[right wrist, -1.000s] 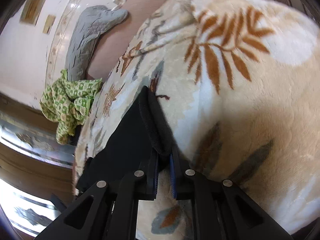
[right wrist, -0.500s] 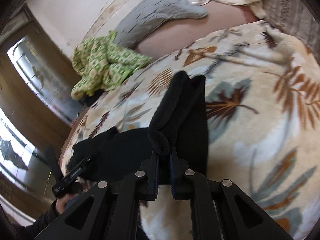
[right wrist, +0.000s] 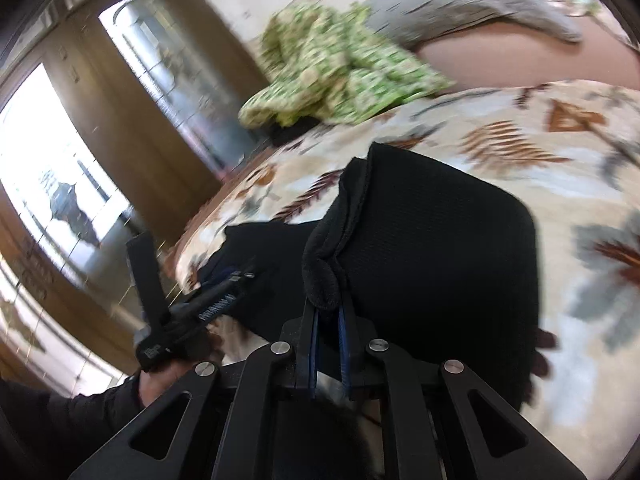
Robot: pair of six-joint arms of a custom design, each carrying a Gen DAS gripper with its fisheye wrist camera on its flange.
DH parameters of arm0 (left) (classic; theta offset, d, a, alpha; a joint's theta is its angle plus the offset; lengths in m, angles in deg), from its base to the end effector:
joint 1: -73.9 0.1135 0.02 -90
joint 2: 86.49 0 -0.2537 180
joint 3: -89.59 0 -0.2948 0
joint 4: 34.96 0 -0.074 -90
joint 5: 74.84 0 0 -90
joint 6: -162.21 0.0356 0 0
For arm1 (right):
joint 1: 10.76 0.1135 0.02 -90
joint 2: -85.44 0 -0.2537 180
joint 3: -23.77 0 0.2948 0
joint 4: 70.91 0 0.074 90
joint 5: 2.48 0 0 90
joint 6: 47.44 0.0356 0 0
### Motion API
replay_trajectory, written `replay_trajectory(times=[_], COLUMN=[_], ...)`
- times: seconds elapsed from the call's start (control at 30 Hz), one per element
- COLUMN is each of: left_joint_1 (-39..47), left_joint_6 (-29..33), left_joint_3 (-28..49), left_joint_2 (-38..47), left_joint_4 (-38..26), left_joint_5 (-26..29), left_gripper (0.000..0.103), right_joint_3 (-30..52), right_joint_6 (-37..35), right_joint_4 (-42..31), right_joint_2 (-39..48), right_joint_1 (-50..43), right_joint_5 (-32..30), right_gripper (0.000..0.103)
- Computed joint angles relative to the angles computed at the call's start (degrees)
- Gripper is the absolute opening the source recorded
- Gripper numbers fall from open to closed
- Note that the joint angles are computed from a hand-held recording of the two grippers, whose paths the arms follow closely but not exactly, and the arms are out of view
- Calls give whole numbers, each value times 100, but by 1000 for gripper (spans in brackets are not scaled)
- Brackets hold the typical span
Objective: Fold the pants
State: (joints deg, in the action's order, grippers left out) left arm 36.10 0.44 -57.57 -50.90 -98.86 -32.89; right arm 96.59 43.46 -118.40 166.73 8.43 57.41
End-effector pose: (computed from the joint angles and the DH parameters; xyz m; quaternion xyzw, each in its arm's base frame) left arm 0.1323 -0.0691 0.1572 -0.3401 0.8314 0.0789 0.4323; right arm 0.3075 0.1259 0.2340 -0.2218 0.8996 0.2939 0.2350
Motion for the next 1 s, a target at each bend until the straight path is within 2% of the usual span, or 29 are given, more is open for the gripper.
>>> replay_trajectory(times=[0.13,0.3,0.4,0.47,0.53,0.6,0.67,0.7,0.73,0.8,0.83,0.87,0.9,0.93,0.97,1.0], left_joint_1=[77,154,190,191,210,231,119,75,17,45,158,270,447,642,963,1167], left_joint_6=[109,216,312,343,428,570,779,1089,1453,2532,3228,3603,4074,4299,4486,4546], left_joint_3=[-59,-173,-175,-124,-45,47,156,196,227,282,291,297,343,374,458,556], left_joint_2=[-93,-425,-397,-291,-382,-584,-769,-898,-989,-958,-853,-783,-547,-381,-35,311], left_joint_4=[111,18,43,49,-22,-91,-104,60,297,1125,1726,2053,2567,2847,3168,3315], left_joint_5=[66,95,107,119,146,132,-3,17,67,491,975,1329,1927,2452,3216,3597], left_gripper=[83,86,87,87,86,85,85,85,85,85,85,85,77,60,52,41], right_joint_3=[354,756,888,977,1028,999,872,819,771,608,472,397,328,296,269,267], right_joint_6=[-23,-234,-330,-292,-310,-475,-699,-837,-950,-1110,-1079,-1040,-947,-856,-799,-763], right_joint_4=[-18,-403,-545,-662,-857,-1078,-1191,-1262,-1317,-1281,-1127,-1004,-871,-768,-665,-579], right_joint_2=[566,1231,1548,1785,1795,1586,1121,868,647,148,-105,-199,-261,-278,-278,-240], right_joint_1=[186,304,350,234,22,-223,-525,-717,-874,-1113,-1215,-1283,-1365,-1412,-1432,-1416], right_joint_5=[-286,-581,-443,-783,-1267,-1695,-1816,-1792,-1659,-839,-135,213,460,592,704,817], right_gripper=[8,8,10,12,18,18,18,20,26,27,27,26,23,20,16,14])
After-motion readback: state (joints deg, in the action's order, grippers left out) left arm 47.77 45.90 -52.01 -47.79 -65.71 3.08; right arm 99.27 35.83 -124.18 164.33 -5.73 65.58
